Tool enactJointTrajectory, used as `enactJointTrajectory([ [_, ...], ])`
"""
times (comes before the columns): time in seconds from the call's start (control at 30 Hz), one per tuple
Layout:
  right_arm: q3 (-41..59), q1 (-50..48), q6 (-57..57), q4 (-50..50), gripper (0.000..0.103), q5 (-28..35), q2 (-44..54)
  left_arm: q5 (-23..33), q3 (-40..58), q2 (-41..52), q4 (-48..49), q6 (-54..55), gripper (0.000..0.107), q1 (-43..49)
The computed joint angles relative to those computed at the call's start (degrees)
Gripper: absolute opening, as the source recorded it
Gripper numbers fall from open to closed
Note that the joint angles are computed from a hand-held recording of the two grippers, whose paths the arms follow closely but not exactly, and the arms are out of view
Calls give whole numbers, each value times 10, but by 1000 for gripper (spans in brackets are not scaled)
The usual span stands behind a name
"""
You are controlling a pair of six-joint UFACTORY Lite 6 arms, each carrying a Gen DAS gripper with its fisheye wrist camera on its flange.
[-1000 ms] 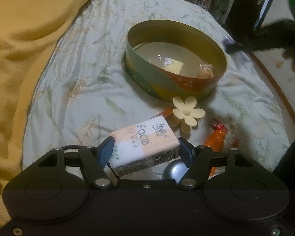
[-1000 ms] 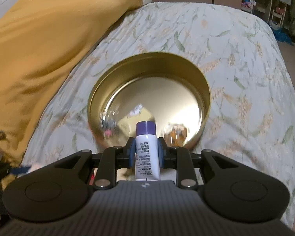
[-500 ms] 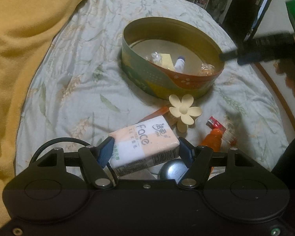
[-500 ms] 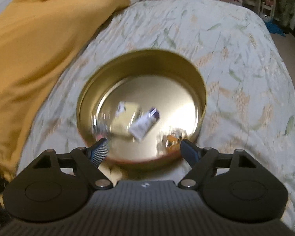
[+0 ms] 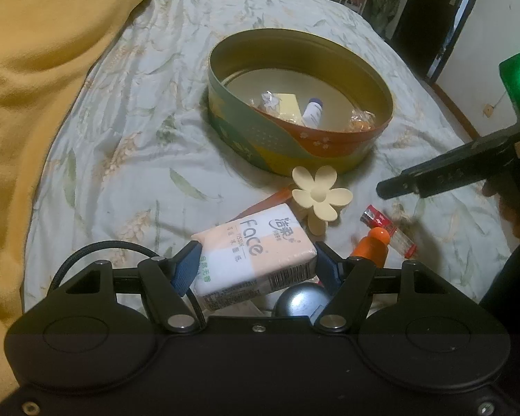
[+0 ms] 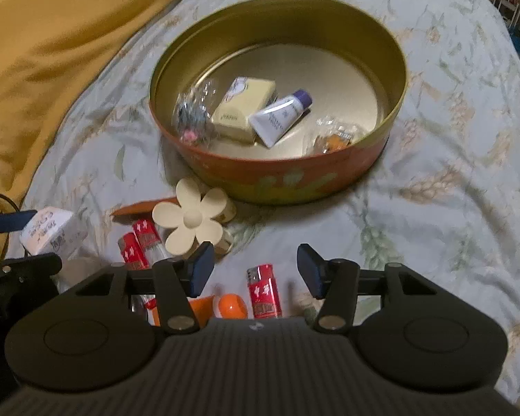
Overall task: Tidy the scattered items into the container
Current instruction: 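Grasp the red lighter with the right tool while the left tool holds the tissue pack, then carry the 'face' tissue pack into the tin and open the left tool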
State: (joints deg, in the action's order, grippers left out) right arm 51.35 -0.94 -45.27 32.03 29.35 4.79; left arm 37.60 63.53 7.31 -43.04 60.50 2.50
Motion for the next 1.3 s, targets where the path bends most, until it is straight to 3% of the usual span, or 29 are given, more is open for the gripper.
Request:
enactJointTrajectory([
  [0.6,4,40,94,-92,54,-54,104,-23,-3,5,16,-23,67,-16],
  [0.63,1,42,96,-95,49,-57,101,-24,-3,5,17,-24,67,-17],
  [0.7,-5,49,126,-128,27,-65,95,-25,-2,5,20,-28,67,-19],
  [0.73,-7,47,125,-128,26,-65,93,-26,-1,6,22,-31,67,-20],
  [0.97,-31,-9,22,-35,25,-34,39,-25,-2,-5,27,-40,67,-27],
  [1.3,-58,-124,-76,24,25,64,-71,-26,-5,-34,42,-58,67,-49],
])
